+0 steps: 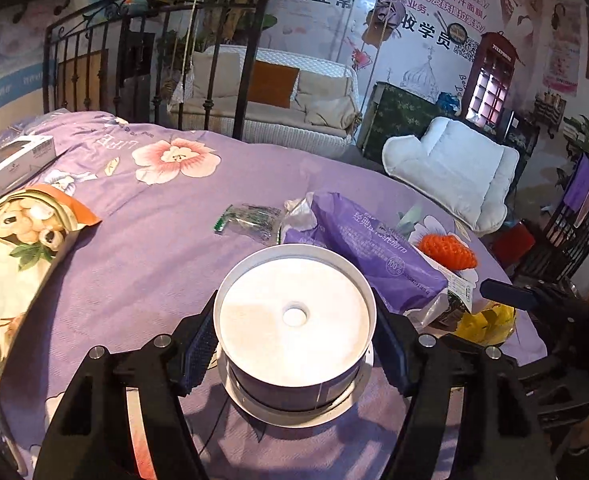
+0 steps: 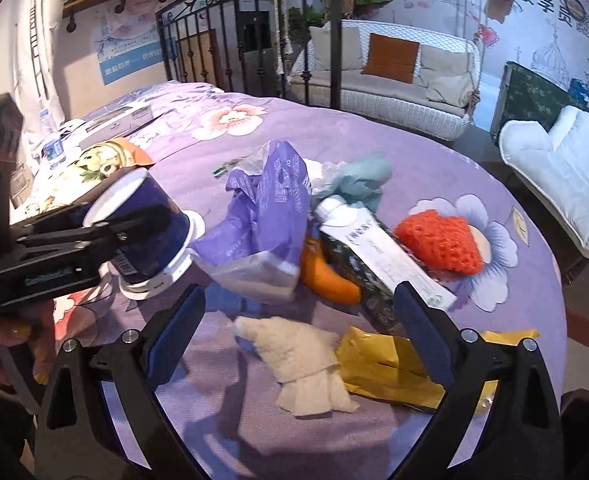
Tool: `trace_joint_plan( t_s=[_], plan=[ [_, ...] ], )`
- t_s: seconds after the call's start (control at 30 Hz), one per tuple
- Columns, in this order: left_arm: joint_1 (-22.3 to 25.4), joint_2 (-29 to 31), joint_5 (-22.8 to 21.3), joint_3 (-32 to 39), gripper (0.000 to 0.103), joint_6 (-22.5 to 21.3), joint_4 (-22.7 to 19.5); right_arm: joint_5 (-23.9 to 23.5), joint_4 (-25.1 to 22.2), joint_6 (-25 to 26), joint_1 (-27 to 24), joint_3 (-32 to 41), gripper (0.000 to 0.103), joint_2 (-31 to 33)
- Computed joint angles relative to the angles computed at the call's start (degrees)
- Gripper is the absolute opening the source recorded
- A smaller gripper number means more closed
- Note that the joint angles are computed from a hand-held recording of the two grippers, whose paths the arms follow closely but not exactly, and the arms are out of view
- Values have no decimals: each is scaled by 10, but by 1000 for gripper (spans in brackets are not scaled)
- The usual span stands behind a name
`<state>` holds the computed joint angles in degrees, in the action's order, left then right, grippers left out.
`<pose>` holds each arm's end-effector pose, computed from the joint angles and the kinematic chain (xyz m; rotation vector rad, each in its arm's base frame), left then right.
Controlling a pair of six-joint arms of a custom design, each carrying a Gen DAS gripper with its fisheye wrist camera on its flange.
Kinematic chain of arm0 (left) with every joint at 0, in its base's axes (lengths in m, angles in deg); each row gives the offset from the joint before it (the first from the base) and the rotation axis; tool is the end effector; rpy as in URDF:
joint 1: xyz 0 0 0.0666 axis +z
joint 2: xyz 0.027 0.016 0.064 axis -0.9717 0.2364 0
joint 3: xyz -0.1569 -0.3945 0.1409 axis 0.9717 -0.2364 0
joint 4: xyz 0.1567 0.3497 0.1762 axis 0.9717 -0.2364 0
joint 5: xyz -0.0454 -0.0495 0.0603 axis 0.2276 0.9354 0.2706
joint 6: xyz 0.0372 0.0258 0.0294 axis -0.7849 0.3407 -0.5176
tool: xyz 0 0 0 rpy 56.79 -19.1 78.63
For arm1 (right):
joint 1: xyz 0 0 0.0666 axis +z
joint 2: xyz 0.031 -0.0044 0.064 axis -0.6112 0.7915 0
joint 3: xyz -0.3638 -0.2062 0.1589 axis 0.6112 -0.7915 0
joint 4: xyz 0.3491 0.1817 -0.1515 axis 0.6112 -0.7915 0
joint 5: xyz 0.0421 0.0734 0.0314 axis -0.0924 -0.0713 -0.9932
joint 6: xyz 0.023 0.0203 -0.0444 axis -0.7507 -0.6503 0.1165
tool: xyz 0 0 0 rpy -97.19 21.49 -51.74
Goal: Collect trash
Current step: 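Grasp the purple plastic bag with the right tool while the left tool holds the tub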
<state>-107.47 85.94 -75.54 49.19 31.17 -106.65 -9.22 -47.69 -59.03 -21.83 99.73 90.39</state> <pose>0.5406 -0.3143 0.4095 -0.0941 2.1978 -0.2198 0.6398 0.1891 0.3797 -0.6234 2.2705 0.3078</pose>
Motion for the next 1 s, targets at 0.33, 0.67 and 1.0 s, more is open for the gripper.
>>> trace_joint_plan(
  t_s=[0.33, 0.67, 1.0],
  plan=[
    [-13, -49, -35, -66, 68, 44, 26, 51, -44, 24, 38, 61, 92, 53],
    [-26, -61, -33, -92, 68, 65, 25, -28, -53, -45, 29, 90, 16, 70],
    [-51, -77, -42, -105, 68, 62, 37, -75, 50, -72, 20, -25, 15, -43]
  ],
)
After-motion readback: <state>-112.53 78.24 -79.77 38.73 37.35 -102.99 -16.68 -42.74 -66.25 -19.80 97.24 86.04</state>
